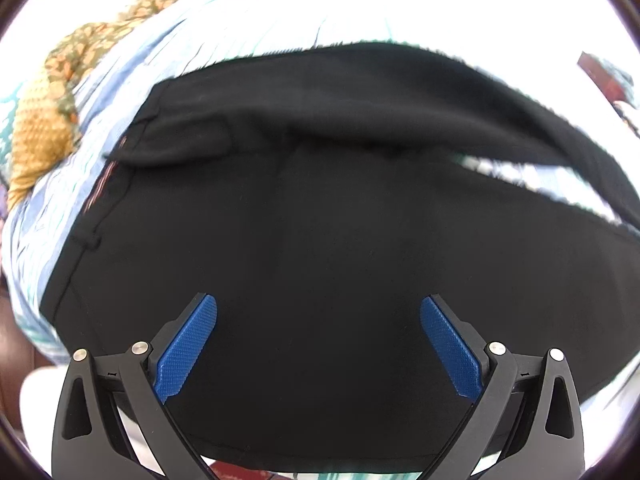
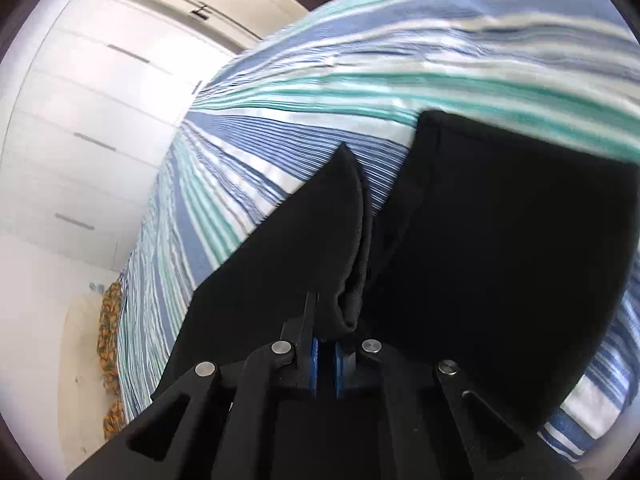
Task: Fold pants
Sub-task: 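Grasp the leg hems with the right tool and lift them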
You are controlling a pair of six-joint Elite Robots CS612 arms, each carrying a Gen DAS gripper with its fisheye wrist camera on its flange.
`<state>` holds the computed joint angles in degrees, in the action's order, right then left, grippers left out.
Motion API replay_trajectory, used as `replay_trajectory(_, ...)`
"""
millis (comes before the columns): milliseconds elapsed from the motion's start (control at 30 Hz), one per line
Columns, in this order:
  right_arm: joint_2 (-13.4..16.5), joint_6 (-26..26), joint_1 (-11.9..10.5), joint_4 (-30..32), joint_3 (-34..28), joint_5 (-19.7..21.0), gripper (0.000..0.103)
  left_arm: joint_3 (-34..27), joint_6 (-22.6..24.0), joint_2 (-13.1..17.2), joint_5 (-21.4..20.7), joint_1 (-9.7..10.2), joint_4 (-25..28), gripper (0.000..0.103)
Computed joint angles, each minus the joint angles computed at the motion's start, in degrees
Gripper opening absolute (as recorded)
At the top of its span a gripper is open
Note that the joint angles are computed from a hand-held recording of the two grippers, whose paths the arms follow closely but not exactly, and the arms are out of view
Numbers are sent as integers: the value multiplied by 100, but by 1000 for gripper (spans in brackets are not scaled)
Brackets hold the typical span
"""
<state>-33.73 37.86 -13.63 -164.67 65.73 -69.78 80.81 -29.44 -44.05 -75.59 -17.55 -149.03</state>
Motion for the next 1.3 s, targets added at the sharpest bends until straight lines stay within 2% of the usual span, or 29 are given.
replay_trajectory(100, -303, -916, -24, -512, 239, 417, 6, -333, -25, 41, -511, 189, -365, 102)
replay_trajectory(200, -651, -1514, -86, -858, 566, 1003, 6, -966, -440, 282, -1173, 407, -556, 102)
replay_trajectory(267, -834, -1659, -141, -1088, 776, 1430, 6, -1623, -729, 636, -1871, 576, -341, 102)
replay_trajectory(333, -1016, -1755, -181, -1333, 1033, 1739, 6, -2241, -915, 988, -2248, 675, 146, 102)
replay_trajectory(367, -1078, -1748, -204, -1434, 1127, 1887, 6, -2531, -990, 1156, -2369, 709, 448, 102)
replay_trajectory(467, -1224, -1539, -277, -1731, 1392, 2279, 6, -3015, -1167, 1433, -2313, 728, 995, 102)
replay_trajectory(667, -1333, -1105, -502, -2027, 1703, 3116, 6, -3442, -1405, 1680, -2464, 788, 1298, 99)
replay_trajectory(700, -1319, -1046, -537, -2042, 1705, 3241, 6, -3460, -1481, 1700, -2489, 797, 1276, 92)
replay_trajectory(733, -1312, -1047, -564, -2030, 1709, 3317, 6, -3472, -1537, 1724, -2543, 806, 1266, 77)
replay_trajectory(767, -1303, -1104, -588, -1979, 1699, 3376, 6, -3520, -1576, 1765, -2720, 833, 1303, 71)
replay_trajectory(833, -1280, -1186, -632, -1880, 1671, 3466, 6, -3612, -1693, 1851, -2994, 880, 1361, 48)
replay_trajectory(867, -1256, -1173, -651, -1875, 1645, 3550, 6, -3622, -1756, 1877, -3057, 885, 1343, 41)
replay_trajectory(900, -1240, -1193, -659, -1869, 1628, 3594, 6, -3610, -1795, 1892, -3120, 887, 1279, 18)
replay_trajectory(933, -1260, -1290, -669, -1834, 1657, 3621, 6, -3603, -1788, 1903, -3199, 891, 1217, 5)
replay_trajectory(1000, -1278, -1596, -654, -1594, 1641, 3552, 6, -3533, -1640, 1824, -3009, 856, 1158, 5)
replay_trajectory(1067, -1277, -1896, -618, -1141, 1562, 3259, 6, -3429, -1430, 1671, -2806, 830, 951, 5)
replay_trajectory(1100, -1242, -2069, -593, -867, 1455, 3075, 6, -3261, -1398, 1520, -2700, 834, 666, 5)
replay_trajectory(1200, -1002, -2485, -481, -288, 903, 2670, 6, -2430, -1478, 883, -2223, 861, -667, 5)
replay_trajectory(1300, -672, -2238, -415, -321, 274, 2973, 6, -1161, -1473, 106, -1572, 854, -1943, 6)
